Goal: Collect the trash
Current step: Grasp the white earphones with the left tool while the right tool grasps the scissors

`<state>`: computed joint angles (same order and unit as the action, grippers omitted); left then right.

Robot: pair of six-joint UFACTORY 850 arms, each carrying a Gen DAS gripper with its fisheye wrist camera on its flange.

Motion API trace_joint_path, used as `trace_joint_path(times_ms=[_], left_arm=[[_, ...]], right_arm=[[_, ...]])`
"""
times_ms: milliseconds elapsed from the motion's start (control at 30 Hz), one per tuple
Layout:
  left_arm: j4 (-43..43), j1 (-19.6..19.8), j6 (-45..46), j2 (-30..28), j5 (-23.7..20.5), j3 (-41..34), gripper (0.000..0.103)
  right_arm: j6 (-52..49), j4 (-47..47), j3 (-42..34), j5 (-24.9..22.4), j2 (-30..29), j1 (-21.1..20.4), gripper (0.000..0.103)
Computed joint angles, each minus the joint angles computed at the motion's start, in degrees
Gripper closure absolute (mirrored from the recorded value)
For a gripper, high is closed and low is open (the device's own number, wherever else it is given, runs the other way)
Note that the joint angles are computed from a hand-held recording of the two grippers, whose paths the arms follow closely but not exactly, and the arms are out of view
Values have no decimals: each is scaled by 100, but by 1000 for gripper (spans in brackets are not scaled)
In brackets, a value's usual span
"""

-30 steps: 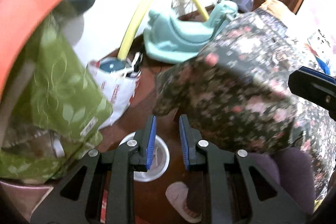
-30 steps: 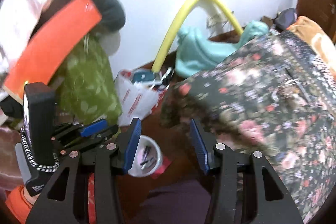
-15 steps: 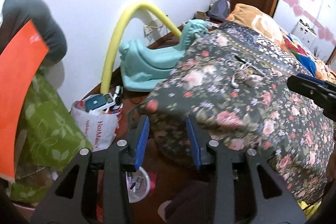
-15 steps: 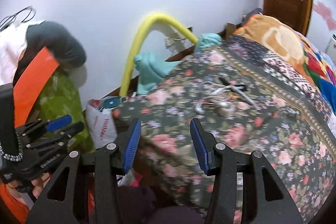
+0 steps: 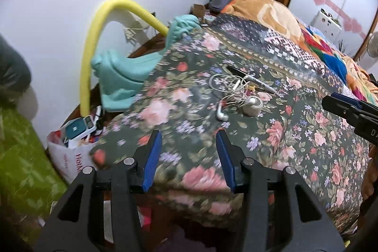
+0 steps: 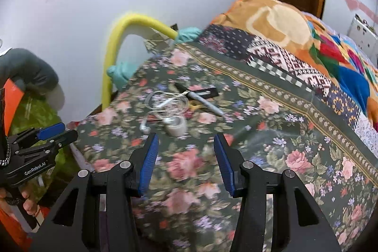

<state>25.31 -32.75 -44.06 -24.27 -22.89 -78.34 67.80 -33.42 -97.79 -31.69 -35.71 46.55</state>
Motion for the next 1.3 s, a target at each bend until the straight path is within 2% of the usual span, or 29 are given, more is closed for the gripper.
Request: trace_joint_path(times_ms=[133,233,533,633,700,733,767,800,833,867,1033,1200,1300], left_arm=[[-734,4,761,-579,-25,-542,56],[-1126,1,1182,-902,-36,-849,56],[-1180,52,1388,-1771,-210,-1751,56],[-1457,117,1654,-1943,-215,-1937,56],[-1770,156,1954,-2010,-172,-2019,56],[-1966,174,2142,-2039,-135,-2056,56],[-2060,181,2232,-2071,-142,-2105,56],[-2085,187,2247,-2114,-151,-2167,56],[-2112,190,2273,-2145,-167,-2215,56],[-2150,194,2319,-2171,-191,-2258,56],[-2287,215,2405,-2073,-180,-2188,56],[-2538,239,2685,-1869,-67,-2098,56],[-2747,260,2803,-1992,-225,-2373,56]], right_arm=[[-497,565,-37,133,-175,-282,58],[-840,775,-274,62,-438,-417,58],[-2642,1709,-1909,-477,-1796,-741,58],[-3011,1919,-2625,-807,-2297,-771,58],[-3196,2069,-2900,-838,-2502,-791,58],[-3274,2143,-2968,-798,-2557,-801,60],[-3339,2212,-3004,-753,-2593,-808,68],[-3395,2287,-3028,-737,-2620,-815,80],[-3446,2353,-3048,-725,-2638,-820,85],[-3406,2374,-2930,-627,-2572,-823,91],[-2989,2283,-1955,-20,-1947,-820,91],[-2064,1603,-1063,345,-1319,-732,91],[-1434,1079,-368,569,-836,-676,91]])
